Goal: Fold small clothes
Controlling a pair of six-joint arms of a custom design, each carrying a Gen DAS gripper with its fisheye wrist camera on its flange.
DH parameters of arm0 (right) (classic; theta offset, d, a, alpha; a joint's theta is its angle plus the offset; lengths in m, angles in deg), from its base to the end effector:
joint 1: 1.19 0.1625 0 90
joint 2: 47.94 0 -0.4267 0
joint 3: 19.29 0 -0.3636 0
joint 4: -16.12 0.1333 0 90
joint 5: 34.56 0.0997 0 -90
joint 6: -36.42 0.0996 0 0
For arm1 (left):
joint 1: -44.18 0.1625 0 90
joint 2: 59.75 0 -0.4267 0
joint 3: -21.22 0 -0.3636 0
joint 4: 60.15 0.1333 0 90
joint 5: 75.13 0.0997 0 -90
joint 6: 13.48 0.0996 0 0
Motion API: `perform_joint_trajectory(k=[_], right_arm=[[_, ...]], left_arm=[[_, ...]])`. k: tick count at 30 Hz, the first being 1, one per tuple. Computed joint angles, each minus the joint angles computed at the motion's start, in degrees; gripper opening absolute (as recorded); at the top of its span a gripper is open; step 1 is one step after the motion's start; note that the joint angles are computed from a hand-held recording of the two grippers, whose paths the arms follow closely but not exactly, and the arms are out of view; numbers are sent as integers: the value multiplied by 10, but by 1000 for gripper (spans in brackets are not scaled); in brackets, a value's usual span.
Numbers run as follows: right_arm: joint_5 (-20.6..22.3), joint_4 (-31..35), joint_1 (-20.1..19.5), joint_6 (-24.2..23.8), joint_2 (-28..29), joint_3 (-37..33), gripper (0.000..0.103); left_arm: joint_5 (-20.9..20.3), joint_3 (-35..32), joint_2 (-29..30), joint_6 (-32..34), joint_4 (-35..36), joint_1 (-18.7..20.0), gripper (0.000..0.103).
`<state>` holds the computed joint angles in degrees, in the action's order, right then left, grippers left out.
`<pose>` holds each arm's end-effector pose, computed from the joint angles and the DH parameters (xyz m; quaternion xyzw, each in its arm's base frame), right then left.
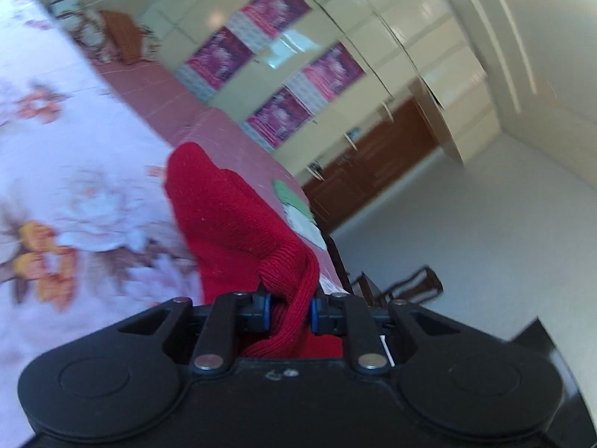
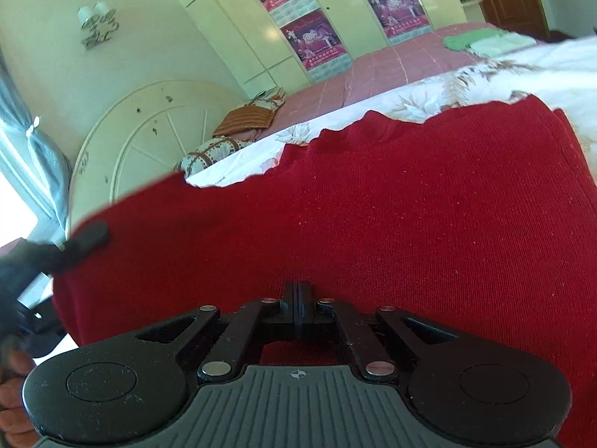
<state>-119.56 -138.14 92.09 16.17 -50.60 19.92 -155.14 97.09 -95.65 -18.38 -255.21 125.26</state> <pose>0.1905 -0.8432 -0.0757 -0.2080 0.9475 -0.2429 0.0066 0.0317 -0.7695 0.2282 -0.0174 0.8409 -0.5409 0.0084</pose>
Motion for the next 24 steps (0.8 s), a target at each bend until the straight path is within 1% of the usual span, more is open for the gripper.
perform_joint_trajectory(k=[1, 2, 4, 6, 7, 8, 9, 10, 11, 12, 13, 14, 15, 16, 17, 18, 19, 20, 21, 22, 24], right_arm=[[8, -29, -3, 25, -3, 8, 0], [27, -72, -10, 62, -11, 26, 0], [64, -121, -27, 132, -31, 53, 0], [74, -161, -38, 155, -56, 82, 0], [84, -172, -44, 163, -70, 96, 0], [88, -176, -49, 172, -83, 107, 6], [80, -183, -52, 182, -95, 116, 20], [72, -198, -55, 193, -105, 128, 70], [65, -235, -58, 204, -114, 145, 101], [74, -262, -63, 205, -124, 162, 101], [87, -265, -68, 203, -134, 172, 100], [91, -259, -71, 203, -144, 180, 95], [100, -256, -75, 203, -153, 190, 91], [111, -245, -78, 202, -161, 196, 87], [120, -230, -81, 199, -167, 197, 86], [125, -214, -82, 192, -172, 201, 86], [138, -186, -84, 177, -177, 201, 85], [145, -155, -83, 163, -179, 198, 85], [140, -131, -79, 152, -176, 191, 85], [136, -107, -76, 141, -173, 184, 85], [113, -66, -67, 119, -160, 164, 77]], left_arm=[[6, -14, 6, 14, 22, -9, 17], [13, -28, 16, 30, 42, -19, 17], [36, -60, 39, 57, 90, -38, 17], [56, -92, 66, 70, 134, -52, 17], [62, -115, 83, 67, 169, -57, 19], [62, -138, 99, 69, 204, -60, 24], [58, -167, 119, 73, 249, -62, 28], [45, -193, 136, 70, 295, -61, 39], [34, -207, 149, 69, 316, -62, 49], [25, -202, 149, 85, 313, -67, 54], [-7, -182, 141, 108, 290, -67, 59], [-40, -161, 128, 114, 268, -64, 58], [-64, -136, 112, 111, 239, -61, 58], [-82, -112, 97, 108, 206, -57, 62], [-86, -91, 83, 103, 166, -52, 66], [-69, -76, 73, 93, 131, -49, 67], [-42, -66, 64, 88, 106, -46, 68], [-14, -59, 57, 88, 86, -42, 68], [12, -60, 53, 85, 85, -36, 68], [32, -67, 49, 69, 107, -28, 66], [33, -83, 46, 48, 155, -10, 64]])
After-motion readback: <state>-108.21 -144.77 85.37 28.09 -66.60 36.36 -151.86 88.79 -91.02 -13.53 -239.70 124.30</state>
